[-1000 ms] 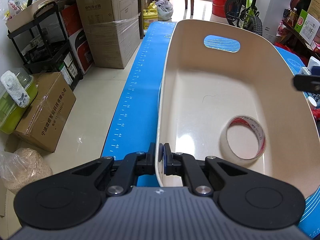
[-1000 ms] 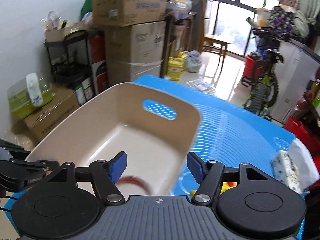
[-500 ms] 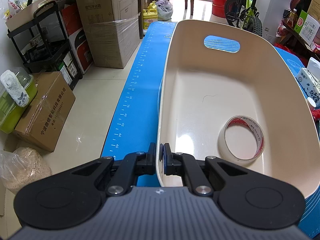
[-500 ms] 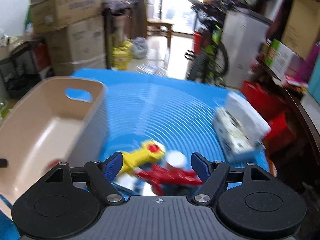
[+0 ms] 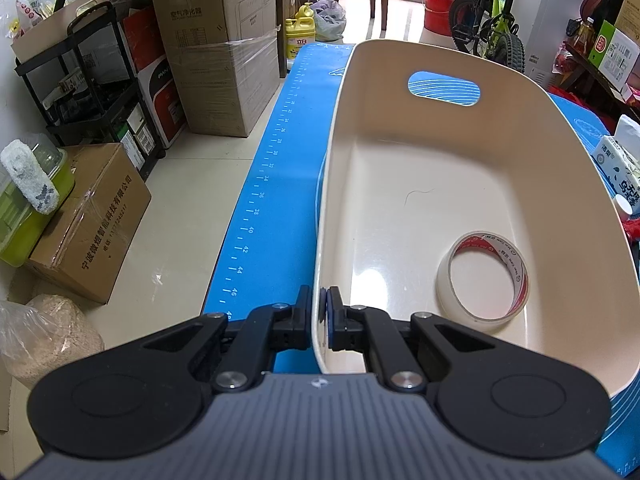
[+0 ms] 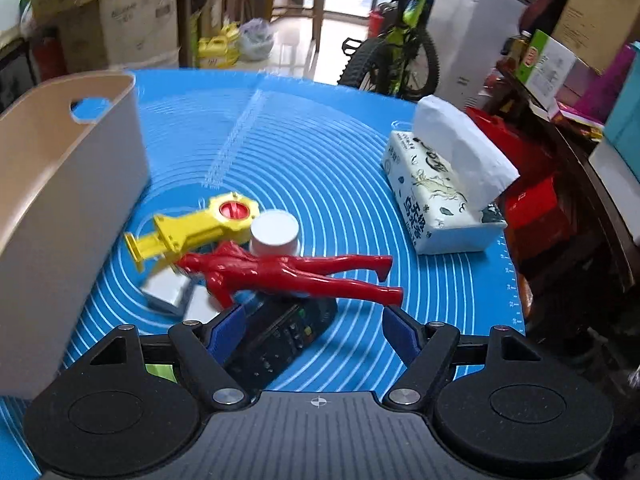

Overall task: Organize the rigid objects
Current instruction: 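Move the right gripper back over the mat to the red toy figure, then grasp the red toy figure by its legs with the right gripper and lift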

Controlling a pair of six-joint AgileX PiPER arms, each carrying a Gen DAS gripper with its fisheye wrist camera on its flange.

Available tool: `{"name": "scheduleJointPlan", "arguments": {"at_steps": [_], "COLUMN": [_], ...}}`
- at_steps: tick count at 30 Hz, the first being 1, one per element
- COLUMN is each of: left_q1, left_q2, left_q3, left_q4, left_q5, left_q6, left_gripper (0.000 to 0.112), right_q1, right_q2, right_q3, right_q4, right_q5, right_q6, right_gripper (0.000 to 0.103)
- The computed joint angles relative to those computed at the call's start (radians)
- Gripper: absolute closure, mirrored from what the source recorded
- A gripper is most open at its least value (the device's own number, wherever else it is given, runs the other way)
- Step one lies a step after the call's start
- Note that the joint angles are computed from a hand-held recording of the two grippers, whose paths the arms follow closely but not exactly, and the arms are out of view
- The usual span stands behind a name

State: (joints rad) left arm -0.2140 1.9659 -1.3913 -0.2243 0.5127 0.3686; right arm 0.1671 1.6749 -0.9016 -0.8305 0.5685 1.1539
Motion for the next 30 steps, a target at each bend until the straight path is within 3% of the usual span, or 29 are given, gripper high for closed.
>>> {"name": "scheduleJointPlan", "arguments": {"at_steps": [10, 14, 23, 25, 27, 30], "left_q1": [0.001, -0.001, -0.001, 0.0, 0.001, 0.005], "left_q2": [-0.001, -0.001, -0.002, -0.002, -0.002, 0.0], "left_q3": [0.001, 0.001, 0.001, 0.001, -0.001, -0.007], "left_q4": [0.003, 0.005, 0.008, 0.008, 0.005, -0.003], "left_q5": [-0.002, -0.001, -0.002, -0.002, 0.0, 0.006], "left_q6": [0.003, -0.002, -0.002, -0.002, 0.0, 0.006], "left_gripper": [0.103, 0.103, 0.101, 0.1, 0.1, 0.099], "right_q1": [-0.014, -0.057, -0.074, -0.08, -0.083, -0.073], "right_q2": [0.049, 0.089, 0.235, 0.268, 0.292, 0.271], "right_q3": [-0.079, -0.159, -0.384, -0.423, -0.455, -0.421], "right_q4": [-0.043, 0.13, 0.33, 0.37, 0.417, 0.422], "right_q5": [0.043, 0.019, 0.153, 0.187, 0.228, 0.207], "right_q6": [-0.298, -0.612, -1.079, -1.13, -1.173, -1.198], "right_gripper": [0.024, 0.024, 0.025, 0.03, 0.056, 0.063]}}
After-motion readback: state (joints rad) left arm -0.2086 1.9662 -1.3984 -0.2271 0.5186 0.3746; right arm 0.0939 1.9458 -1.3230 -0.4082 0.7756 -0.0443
